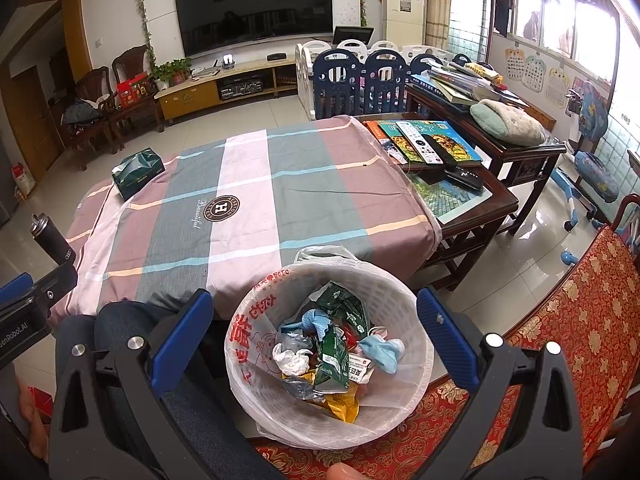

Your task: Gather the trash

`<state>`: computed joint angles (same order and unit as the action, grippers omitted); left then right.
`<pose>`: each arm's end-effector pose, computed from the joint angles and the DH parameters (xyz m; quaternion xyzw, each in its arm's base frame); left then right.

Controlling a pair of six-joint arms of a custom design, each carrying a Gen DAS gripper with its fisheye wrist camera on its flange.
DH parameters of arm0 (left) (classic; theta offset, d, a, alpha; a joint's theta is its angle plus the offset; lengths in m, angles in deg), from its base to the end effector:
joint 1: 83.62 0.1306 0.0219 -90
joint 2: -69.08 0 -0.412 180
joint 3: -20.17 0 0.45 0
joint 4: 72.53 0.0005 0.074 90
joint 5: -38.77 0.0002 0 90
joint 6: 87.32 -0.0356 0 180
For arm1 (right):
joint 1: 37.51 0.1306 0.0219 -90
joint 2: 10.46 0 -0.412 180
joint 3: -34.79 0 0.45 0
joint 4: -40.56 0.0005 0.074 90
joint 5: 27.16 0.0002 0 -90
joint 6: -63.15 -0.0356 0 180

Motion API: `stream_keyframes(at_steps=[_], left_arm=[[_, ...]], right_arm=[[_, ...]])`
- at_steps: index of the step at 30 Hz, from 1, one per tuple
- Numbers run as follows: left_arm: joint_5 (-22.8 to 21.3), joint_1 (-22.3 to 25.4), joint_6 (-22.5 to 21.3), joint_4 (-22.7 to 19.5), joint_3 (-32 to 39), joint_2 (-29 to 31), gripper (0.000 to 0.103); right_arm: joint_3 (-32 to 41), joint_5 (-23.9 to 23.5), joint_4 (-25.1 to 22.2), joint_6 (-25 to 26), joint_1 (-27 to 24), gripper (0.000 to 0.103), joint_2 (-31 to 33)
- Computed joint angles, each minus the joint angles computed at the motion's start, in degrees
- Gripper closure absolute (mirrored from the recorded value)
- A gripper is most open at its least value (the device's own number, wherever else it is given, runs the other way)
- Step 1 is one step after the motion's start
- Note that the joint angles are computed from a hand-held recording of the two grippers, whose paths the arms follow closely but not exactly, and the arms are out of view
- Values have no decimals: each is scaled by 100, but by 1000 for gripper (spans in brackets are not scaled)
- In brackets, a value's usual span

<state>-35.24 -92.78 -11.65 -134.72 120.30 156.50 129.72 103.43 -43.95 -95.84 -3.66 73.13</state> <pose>0.5043 -0.0918 0.5588 0.2363 0.8998 -0.1149 0.3485 0.3837 0.2289 0.5317 0.3285 0.8692 -0.1067 0.3538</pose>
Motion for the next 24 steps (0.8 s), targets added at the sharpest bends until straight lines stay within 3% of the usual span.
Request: stream_keyframes(at_steps=[24], left_arm=[[49,25,-82,-108,32,66,3]], right_arm=[[-14,-23,10,-7,-8,4,-8]])
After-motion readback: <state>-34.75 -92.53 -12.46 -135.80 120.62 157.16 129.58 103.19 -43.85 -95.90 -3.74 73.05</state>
